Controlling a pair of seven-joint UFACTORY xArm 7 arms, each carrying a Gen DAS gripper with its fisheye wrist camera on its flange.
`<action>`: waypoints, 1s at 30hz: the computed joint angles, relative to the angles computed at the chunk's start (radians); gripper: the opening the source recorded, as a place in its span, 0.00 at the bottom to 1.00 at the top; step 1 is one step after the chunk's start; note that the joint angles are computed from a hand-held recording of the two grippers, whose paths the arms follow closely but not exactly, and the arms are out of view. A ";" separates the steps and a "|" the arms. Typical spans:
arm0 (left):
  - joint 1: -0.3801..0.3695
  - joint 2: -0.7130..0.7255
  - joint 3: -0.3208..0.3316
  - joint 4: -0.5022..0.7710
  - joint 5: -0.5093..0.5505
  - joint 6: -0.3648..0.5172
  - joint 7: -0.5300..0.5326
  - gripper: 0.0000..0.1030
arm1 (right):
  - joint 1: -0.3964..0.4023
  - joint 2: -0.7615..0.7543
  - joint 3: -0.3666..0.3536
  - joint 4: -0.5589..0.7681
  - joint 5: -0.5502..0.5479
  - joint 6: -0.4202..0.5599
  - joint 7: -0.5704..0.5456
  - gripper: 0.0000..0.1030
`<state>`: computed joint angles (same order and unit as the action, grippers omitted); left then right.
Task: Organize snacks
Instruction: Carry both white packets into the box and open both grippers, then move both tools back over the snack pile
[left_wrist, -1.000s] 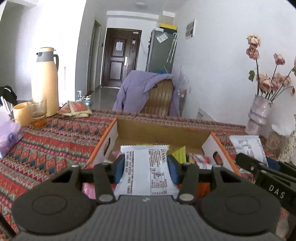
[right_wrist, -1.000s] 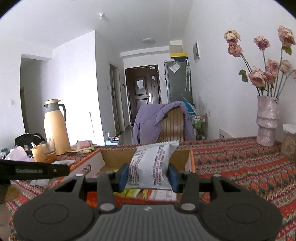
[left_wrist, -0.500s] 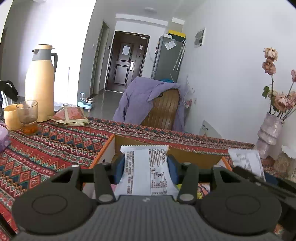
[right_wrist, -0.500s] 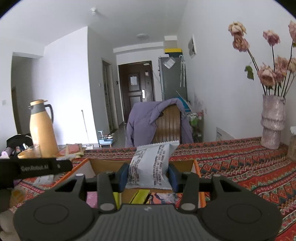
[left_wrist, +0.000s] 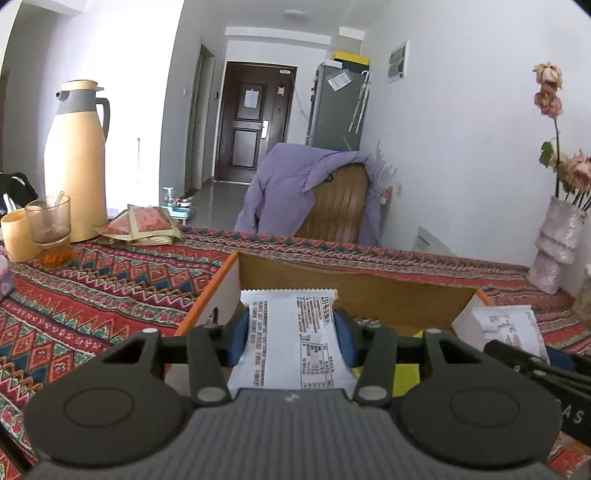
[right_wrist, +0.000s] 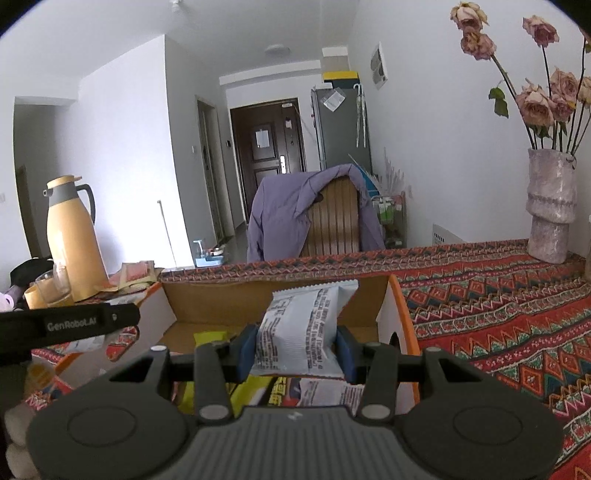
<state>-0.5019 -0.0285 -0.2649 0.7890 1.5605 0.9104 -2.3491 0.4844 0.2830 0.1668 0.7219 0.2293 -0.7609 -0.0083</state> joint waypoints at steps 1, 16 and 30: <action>0.002 -0.002 0.003 -0.004 0.007 -0.008 -0.012 0.50 | -0.004 -0.001 0.000 0.002 -0.007 0.008 0.005 0.46; -0.019 -0.036 -0.023 -0.043 0.002 0.101 -0.100 1.00 | -0.003 0.010 -0.005 -0.004 0.012 -0.015 0.029 1.00; -0.021 -0.048 -0.033 -0.050 -0.006 0.112 -0.104 1.00 | -0.001 0.010 -0.004 -0.008 0.033 -0.028 0.028 1.00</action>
<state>-0.5229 -0.0761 -0.2981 0.7389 1.5541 1.0223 -2.4528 0.4830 0.2930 0.1630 0.7138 0.2620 -0.7893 0.0195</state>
